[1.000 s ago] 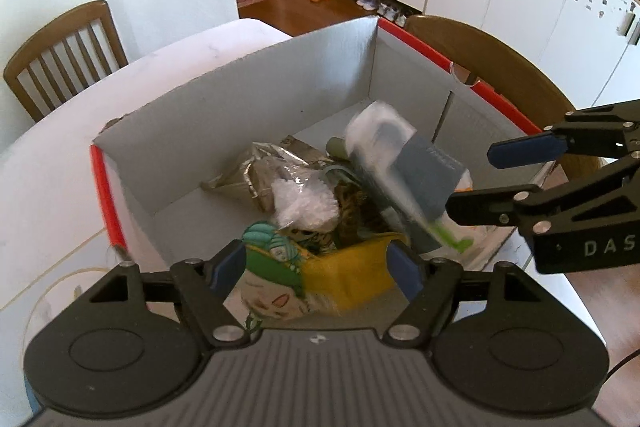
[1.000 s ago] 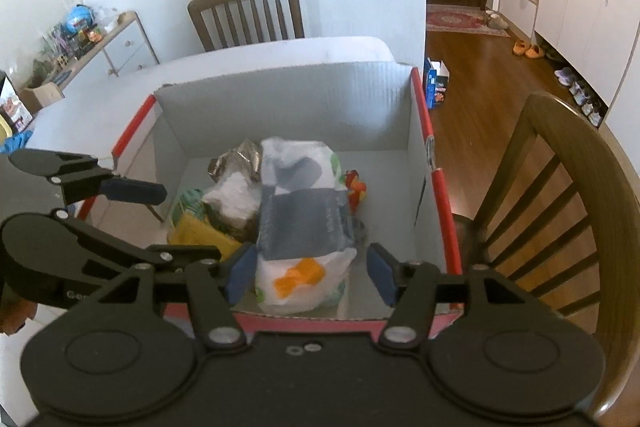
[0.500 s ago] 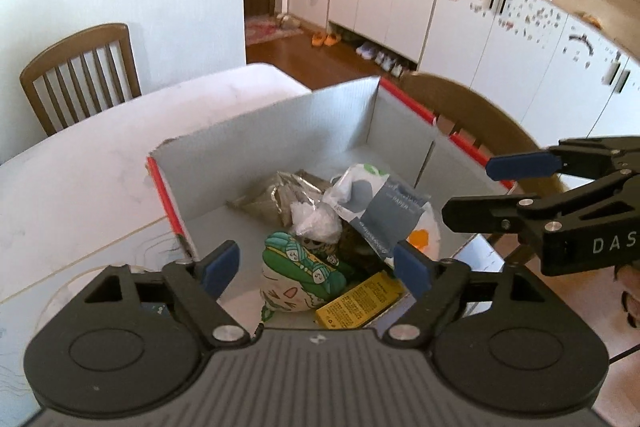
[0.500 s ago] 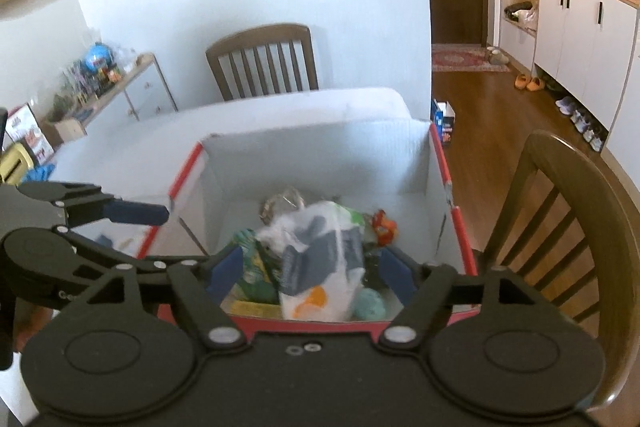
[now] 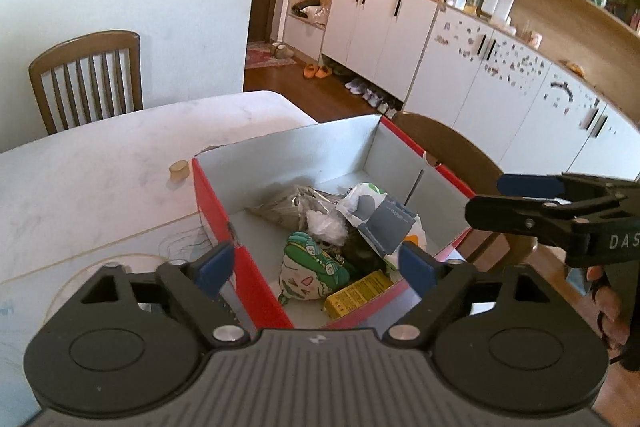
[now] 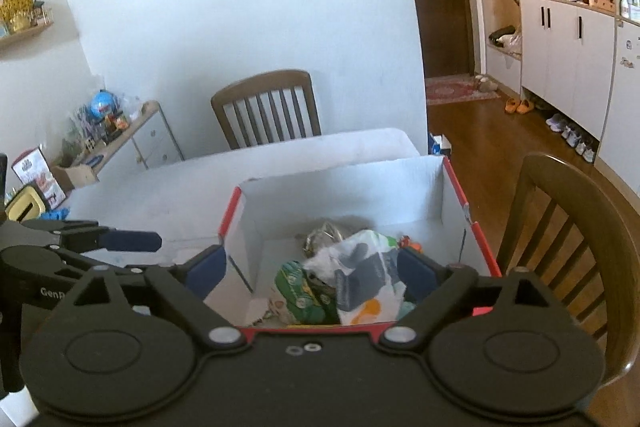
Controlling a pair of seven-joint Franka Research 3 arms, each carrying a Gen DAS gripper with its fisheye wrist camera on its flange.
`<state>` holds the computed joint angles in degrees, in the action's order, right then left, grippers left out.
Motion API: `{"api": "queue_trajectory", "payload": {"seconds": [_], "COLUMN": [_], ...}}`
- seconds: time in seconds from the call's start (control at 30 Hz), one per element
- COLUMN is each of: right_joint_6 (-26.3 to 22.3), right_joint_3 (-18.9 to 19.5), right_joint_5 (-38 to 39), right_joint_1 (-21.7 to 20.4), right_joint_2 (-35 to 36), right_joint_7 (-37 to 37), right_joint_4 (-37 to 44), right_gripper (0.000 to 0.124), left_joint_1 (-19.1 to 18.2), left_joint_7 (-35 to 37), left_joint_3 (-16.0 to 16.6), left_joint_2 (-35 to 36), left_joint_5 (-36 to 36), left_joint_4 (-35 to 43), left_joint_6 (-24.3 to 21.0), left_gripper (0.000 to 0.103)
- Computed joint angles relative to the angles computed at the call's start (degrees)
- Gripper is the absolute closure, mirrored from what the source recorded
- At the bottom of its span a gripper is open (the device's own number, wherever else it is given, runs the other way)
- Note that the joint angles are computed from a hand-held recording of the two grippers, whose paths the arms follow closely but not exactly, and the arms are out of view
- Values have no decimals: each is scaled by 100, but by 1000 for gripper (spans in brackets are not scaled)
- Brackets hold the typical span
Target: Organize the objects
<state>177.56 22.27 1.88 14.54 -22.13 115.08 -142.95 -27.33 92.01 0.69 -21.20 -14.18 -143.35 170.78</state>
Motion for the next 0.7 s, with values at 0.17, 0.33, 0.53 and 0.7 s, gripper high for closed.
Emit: {"api": "queue_trajectory", "payload": {"seconds": [0.17, 0.33, 0.53, 0.7], "right_joint_6": [168, 240, 107, 33], "right_joint_3": [607, 1145, 1758, 2094], "right_joint_5": [-146, -229, -402, -554], "right_joint_1": [-488, -932, -1413, -1661], "right_joint_2": [-279, -574, -922, -1115], "right_joint_7": [493, 885, 1392, 1771], "right_joint_4": [-125, -222, -254, -264], "right_gripper": [28, 24, 22, 22], "left_joint_1": [-84, 109, 43, -179], "left_joint_7": [69, -95, -201, -197], "left_joint_3": [169, 80, 218, 456], "left_joint_2": [-291, -527, -821, -1024], "left_joint_5": [-52, 252, 656, 921], "left_joint_4": [-274, -494, -802, -1013], "left_joint_6": [173, 266, 496, 681], "left_gripper": [0, 0, 0, 0]}}
